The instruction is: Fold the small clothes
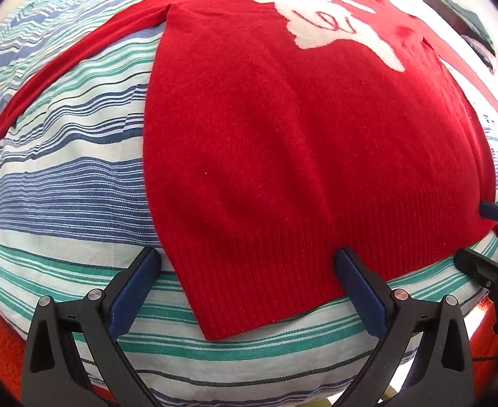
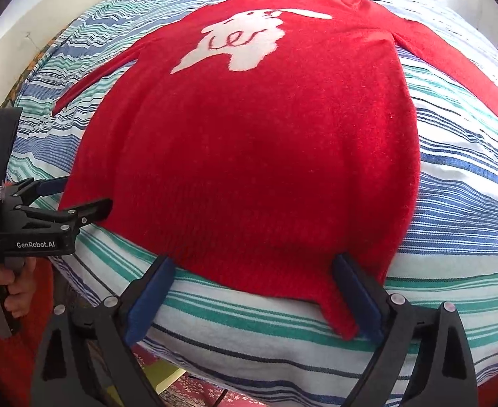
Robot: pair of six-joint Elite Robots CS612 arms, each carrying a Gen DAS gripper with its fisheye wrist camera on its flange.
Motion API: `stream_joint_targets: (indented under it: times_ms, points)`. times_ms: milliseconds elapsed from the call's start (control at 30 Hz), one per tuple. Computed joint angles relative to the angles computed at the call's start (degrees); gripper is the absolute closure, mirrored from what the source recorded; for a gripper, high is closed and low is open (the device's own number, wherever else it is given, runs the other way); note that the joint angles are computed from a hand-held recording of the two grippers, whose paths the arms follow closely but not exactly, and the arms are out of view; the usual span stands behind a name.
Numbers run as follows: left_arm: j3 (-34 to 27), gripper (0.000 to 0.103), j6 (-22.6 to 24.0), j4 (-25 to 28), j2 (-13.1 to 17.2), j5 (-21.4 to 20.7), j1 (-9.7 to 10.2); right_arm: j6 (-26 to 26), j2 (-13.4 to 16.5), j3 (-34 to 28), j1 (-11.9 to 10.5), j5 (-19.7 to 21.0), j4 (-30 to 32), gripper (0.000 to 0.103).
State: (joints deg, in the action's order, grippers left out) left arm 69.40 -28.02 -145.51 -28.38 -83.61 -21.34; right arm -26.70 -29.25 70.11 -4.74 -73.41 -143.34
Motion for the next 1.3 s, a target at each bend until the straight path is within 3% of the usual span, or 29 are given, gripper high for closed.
stream_joint_targets:
  times_ms: [233,400,567,767,867,1033,1233,1300]
  points:
    - [-0.03,0.001,0.37,-1.19,0.44,0.22,-0.24,-0.33,0.03,0.06,0.11,-0.34,-0.38,0.008]
    - [0.92,0.001,1.42,-3.56,0.44,-0.24,-0.1,-1.36,0.31,-0.22,0.39,-0.8,-0.3,0.001]
    - [1.66,0.001,1.72,-5.7,0.56,-0.67,0.1,-2.02,0.35,0.01,0.73,-2.1,-1.23,0.0]
    - [5.83,0.002,-2.52,-15.02,-1.7,-3.87,1.19,0.49,-0.92,1.27,-0.13,1.71,-2.52,0.001]
    - [8.28,0.002,-5.82,-20.44,-3.12,-1.35,1.44,4.54,-2.48,3.9,-1.4,5.39,-8.71,0.004]
    - [9.39,0.002,-7.6,-22.49,-4.66,5.82,2.14,17.92,-3.61,5.02,-4.56,7.35,-20.8,0.004]
    - [8.09,0.001,-6.08,-20.65,-4.37,11.5,3.39,25.21,-2.12,-3.84,-8.89,10.11,-17.54,0.004]
    - [8.39,0.002,-8.44,-20.4,-4.28,12.21,3.95,32.15,-0.23,-7.8,-10.67,12.17,-19.0,0.004]
